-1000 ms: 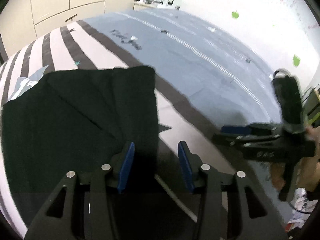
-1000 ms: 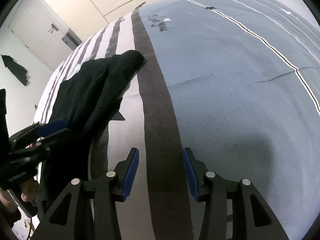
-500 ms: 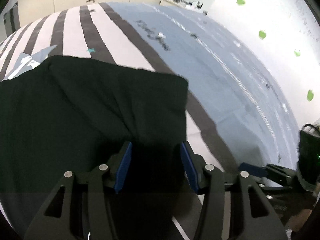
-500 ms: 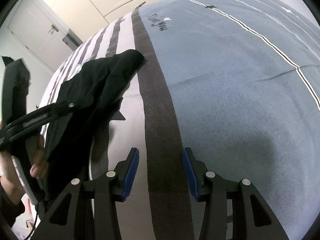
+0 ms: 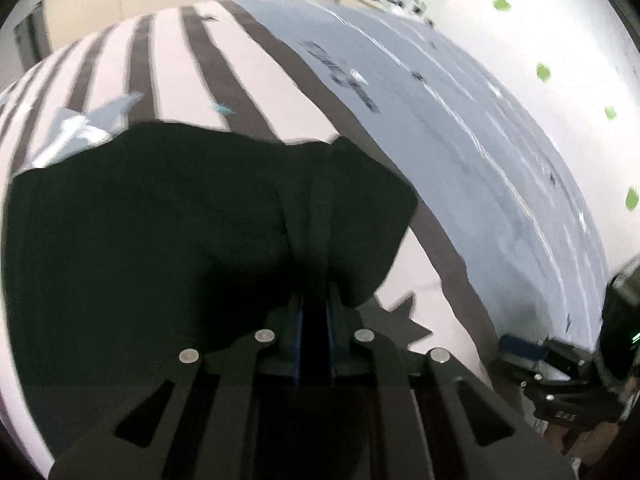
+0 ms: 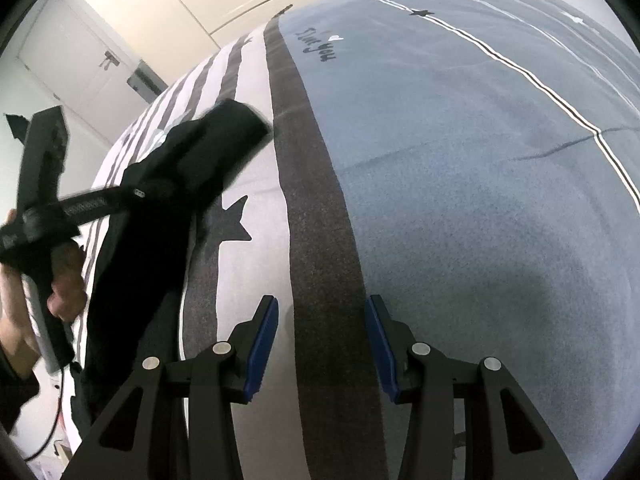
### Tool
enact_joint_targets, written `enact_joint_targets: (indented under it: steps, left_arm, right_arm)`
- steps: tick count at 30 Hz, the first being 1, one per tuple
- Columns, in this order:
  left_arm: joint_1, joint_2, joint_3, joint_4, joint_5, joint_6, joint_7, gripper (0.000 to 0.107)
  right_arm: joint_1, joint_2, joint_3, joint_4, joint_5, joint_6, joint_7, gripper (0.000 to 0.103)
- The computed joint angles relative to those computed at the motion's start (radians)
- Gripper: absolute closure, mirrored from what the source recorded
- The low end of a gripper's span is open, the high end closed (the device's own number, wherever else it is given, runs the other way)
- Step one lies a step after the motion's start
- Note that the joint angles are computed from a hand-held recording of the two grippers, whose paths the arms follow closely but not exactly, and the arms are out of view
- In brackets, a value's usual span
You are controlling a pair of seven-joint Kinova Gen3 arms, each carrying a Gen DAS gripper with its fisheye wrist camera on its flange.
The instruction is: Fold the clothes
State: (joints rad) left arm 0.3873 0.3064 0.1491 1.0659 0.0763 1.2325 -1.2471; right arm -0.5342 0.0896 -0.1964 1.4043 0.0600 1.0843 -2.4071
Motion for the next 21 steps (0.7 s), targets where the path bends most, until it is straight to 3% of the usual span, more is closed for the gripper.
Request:
enact_joint_targets:
  steps: [6,9,13,17,21]
  left_arm:
    - [-0.145,-0.035,-0.045,-0.031,0.046,0.045,0.005,0.101]
    - [-0.151,-0.038,-0.1,-0.029,-0.028,0.061,0.062,0.1]
    - [-0.237,-0.064,-0.091,0.03,0.001,0.051,0.056,0.098]
    - [-0.269,-0.093,-0.069,0.091,0.057,0.063,-0.016,0.071]
    - [-0.291,-0.118,-0.069,0.17,0.104,0.073,-0.051,0.06]
  right_arm:
    - [-0.004,0.002,0.0,0.003,0.007,-0.007,-0.02,0.062]
    - [-0.007,0.009,0.0,-0.008,0.012,-0.002,-0.022,0.062]
    - [-0.015,0.022,-0.002,-0.027,0.014,0.001,-0.011,0.062]
    - [-0.027,0.047,-0.002,-0.06,0.011,-0.003,0.01,0.062]
    - [-0.042,0.096,0.0,-0.124,-0.004,-0.008,0.052,0.062]
